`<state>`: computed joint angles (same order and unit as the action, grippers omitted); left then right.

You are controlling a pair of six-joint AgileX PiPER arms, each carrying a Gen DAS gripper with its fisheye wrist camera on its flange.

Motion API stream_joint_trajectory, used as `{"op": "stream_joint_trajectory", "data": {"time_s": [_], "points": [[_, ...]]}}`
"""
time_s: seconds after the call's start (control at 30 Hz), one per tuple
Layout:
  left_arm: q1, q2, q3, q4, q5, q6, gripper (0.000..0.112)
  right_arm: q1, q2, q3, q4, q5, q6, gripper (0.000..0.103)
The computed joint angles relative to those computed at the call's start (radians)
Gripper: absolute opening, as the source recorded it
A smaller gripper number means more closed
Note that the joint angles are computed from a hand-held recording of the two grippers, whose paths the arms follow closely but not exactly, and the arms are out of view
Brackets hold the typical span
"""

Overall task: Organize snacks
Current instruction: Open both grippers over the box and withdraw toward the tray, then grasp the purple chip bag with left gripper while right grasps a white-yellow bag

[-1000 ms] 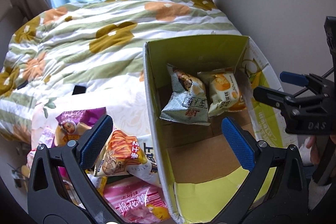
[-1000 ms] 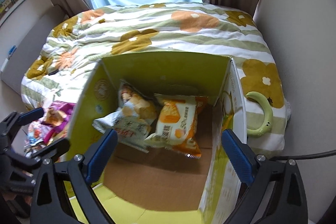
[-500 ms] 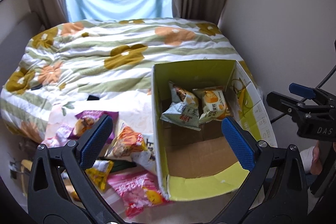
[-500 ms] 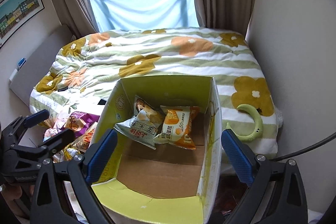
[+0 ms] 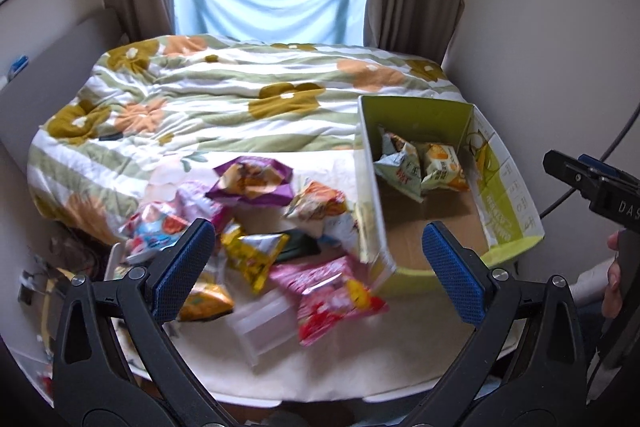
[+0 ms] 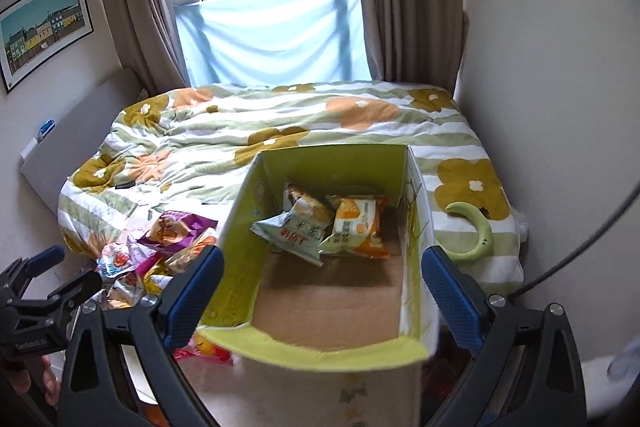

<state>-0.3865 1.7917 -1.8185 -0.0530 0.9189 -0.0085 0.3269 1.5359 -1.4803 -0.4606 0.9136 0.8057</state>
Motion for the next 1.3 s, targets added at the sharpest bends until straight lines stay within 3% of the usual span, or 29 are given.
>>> {"op": "stream_joint_trajectory", "data": {"time_s": [0.2,0.33,0.47,0.63,0.83,1.03,1.17,1.3], "points": [[0.202,-0.149,0.225,-0.175,-0.024,0.252,0.102,0.233,0.007,0.031,-0.169,0.070,0.335,0.098],[0.362,-0.178,0.297,-0.297,0.004,0.415,0.102,0.354,0.077,-0.021,-0.211,0.114,0.453,0.098],[0.494,-0.159,0.322,-0.370,0.034,0.567,0.102,0.433,0.145,-0.051,-0.220,0.092,0.546,0.098],[0.601,-0.076,0.292,-0.420,0.077,0.676,0.102,0.457,0.252,-0.096,-0.149,-0.016,0.599,0.098],[0.647,0.067,0.214,-0.423,0.118,0.694,0.102,0.433,0.412,-0.243,-0.029,-0.065,0.471,0.099],[0.622,0.179,0.181,-0.368,0.050,0.647,0.102,0.390,0.584,-0.424,0.110,-0.098,0.270,0.098],[0.595,0.260,0.122,-0.297,0.036,0.609,0.102,0.360,0.699,-0.559,0.219,-0.081,0.145,0.098],[0.588,0.330,0.056,-0.292,0.050,0.591,0.102,0.338,0.834,-0.757,0.309,-0.006,0.019,0.098]]}}
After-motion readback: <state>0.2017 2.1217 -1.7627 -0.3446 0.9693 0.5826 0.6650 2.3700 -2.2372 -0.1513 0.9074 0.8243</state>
